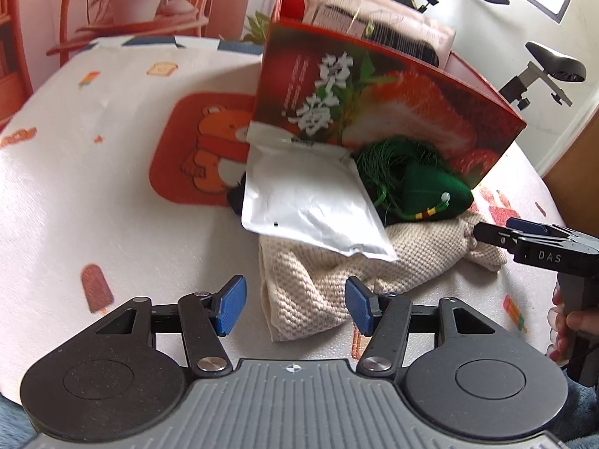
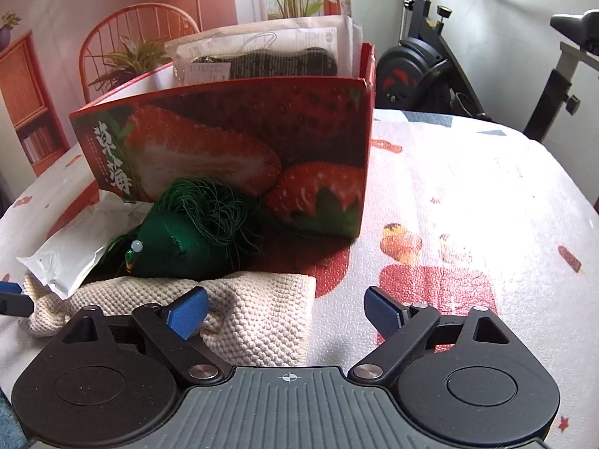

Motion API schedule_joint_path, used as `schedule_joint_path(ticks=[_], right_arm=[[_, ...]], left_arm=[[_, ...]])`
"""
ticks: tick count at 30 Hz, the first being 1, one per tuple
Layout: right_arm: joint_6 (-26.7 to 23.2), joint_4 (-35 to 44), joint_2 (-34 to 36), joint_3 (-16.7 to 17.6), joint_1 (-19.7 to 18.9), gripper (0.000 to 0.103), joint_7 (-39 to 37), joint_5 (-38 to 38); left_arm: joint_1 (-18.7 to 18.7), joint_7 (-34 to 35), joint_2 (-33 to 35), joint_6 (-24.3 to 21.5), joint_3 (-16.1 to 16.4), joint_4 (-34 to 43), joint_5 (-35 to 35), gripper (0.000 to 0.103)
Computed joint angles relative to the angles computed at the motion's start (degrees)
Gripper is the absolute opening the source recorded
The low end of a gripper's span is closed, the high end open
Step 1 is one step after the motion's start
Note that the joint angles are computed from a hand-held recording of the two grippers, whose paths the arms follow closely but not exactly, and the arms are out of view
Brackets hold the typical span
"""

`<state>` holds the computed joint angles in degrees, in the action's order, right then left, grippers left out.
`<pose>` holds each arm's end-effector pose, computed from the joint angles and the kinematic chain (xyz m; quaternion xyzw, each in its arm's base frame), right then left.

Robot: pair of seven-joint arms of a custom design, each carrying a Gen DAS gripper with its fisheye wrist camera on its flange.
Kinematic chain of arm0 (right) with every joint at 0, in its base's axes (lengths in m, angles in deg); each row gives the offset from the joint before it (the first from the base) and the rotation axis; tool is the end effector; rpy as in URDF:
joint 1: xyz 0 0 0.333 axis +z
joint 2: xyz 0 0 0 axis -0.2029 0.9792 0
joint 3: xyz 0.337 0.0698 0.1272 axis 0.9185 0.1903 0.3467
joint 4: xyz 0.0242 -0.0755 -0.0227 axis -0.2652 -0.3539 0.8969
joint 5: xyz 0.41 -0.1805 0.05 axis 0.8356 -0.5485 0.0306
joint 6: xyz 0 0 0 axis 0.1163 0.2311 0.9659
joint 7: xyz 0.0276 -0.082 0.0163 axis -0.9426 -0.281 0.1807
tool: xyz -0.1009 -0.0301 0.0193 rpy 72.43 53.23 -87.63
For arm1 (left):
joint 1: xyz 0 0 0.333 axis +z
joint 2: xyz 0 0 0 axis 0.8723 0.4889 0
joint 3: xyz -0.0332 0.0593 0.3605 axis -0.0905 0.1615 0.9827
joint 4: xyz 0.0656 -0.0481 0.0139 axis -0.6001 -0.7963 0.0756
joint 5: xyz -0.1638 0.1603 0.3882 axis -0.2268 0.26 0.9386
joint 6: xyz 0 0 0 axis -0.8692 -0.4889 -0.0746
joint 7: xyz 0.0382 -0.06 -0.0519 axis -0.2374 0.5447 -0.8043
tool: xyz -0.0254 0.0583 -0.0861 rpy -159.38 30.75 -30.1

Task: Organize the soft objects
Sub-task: 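Move both tools to the beige knit towel and close on it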

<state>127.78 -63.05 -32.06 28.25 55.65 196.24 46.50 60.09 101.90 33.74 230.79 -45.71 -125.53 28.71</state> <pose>0.6510 0.3425 0.3114 -0.6062 0.6939 -0.2464 0.3005 0.6618 -0.2531 0.3443 -0.6086 0.7223 -0.3104 0.1076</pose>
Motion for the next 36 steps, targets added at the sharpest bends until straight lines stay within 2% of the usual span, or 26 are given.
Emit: schedule_joint_path(ticks=[3,4,8,9,12,15,22,29,32,36], right_arm=[[0.90,0.19,0.15,1.13,-0.92,0.078,-0.22,0.64],[0.83,0.41,0.21,1.49,-1.20,0.076,-0.60,0.80],[3.13,0.19,-0.64,5.12,-3.93,0.054,-2.33,2.44],[3.53,0.08,-0.71,5.49,-4.03,0.052,-2.92,3.18],[3.89,-0.27,-0.76,5.02,-3.02,0.040,-4.82,4.87],[3.83,-0.81,-1.18,4.92,-2.30,0.034,-6.38,6.69],[4.51,-2.56,-1.46,3.41,0.31,0.027,-7.17,10.97],[4.34,-3.74,-2.10,2.00,2.70,0.021,-7.92,12.87],[4.16,-4.04,-2.27,1.38,3.44,0.021,-7.81,13.05],[4.47,-3.75,-0.87,-0.36,4.77,0.026,-7.45,13.51]], left_arm=[[2.03,1.49,1.18,0.45,-2.31,0.17,-1.02,0.047],[2.73,1.94,1.45,1.04,-3.03,0.08,-1.29,0.046],[4.21,2.12,1.92,1.68,-4.56,-0.14,-1.80,0.046],[4.48,2.09,2.01,1.70,-4.84,-0.16,-1.89,0.046],[4.84,2.07,2.31,1.60,-5.20,0.02,-1.87,0.046],[3.68,1.69,2.13,1.96,-3.94,-0.07,-0.82,0.045],[5.37,1.76,2.18,2.74,-5.57,-0.66,-0.59,0.036],[3.32,0.01,1.37,3.21,-3.39,-1.05,0.90,0.031],[3.51,-0.44,1.37,3.21,-3.52,-1.08,1.06,0.031],[3.37,-0.84,1.63,2.85,-3.30,-0.77,1.36,0.033]])
